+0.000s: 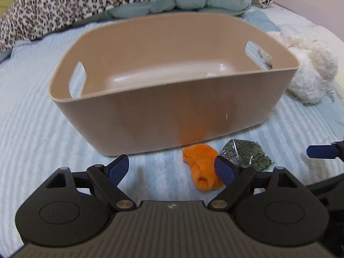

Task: Organize objects
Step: 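Grasp the orange cloth with the left tool while the right tool grasps the herb bag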

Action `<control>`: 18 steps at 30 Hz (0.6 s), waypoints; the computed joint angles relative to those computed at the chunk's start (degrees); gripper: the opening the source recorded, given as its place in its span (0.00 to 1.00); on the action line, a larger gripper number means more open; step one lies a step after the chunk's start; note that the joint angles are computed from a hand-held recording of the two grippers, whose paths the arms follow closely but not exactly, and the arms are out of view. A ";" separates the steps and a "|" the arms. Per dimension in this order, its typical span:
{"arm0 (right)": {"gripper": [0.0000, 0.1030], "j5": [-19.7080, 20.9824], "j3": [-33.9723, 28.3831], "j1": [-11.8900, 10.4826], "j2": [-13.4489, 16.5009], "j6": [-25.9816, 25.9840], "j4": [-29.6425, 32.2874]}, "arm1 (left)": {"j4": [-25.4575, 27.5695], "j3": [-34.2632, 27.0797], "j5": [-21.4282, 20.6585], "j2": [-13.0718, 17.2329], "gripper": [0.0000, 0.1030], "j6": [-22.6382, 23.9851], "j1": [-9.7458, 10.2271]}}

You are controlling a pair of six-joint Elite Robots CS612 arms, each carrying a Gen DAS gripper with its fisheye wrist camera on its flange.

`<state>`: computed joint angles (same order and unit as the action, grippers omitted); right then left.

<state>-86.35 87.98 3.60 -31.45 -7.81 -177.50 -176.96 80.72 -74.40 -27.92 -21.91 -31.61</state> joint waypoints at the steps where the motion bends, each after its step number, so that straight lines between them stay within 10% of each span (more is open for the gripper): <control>1: 0.91 0.00 -0.13 0.02 0.09 -0.33 0.12 | 0.89 -0.53 -0.65 0.38 0.83 -0.46 0.20; 18: 0.91 0.83 -4.26 1.76 2.41 -3.39 1.66 | 3.69 -0.31 0.17 0.80 0.75 -1.11 1.74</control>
<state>-85.53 83.73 5.36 -29.03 -11.20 -175.83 -173.27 80.40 -74.24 -27.12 -23.02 -29.87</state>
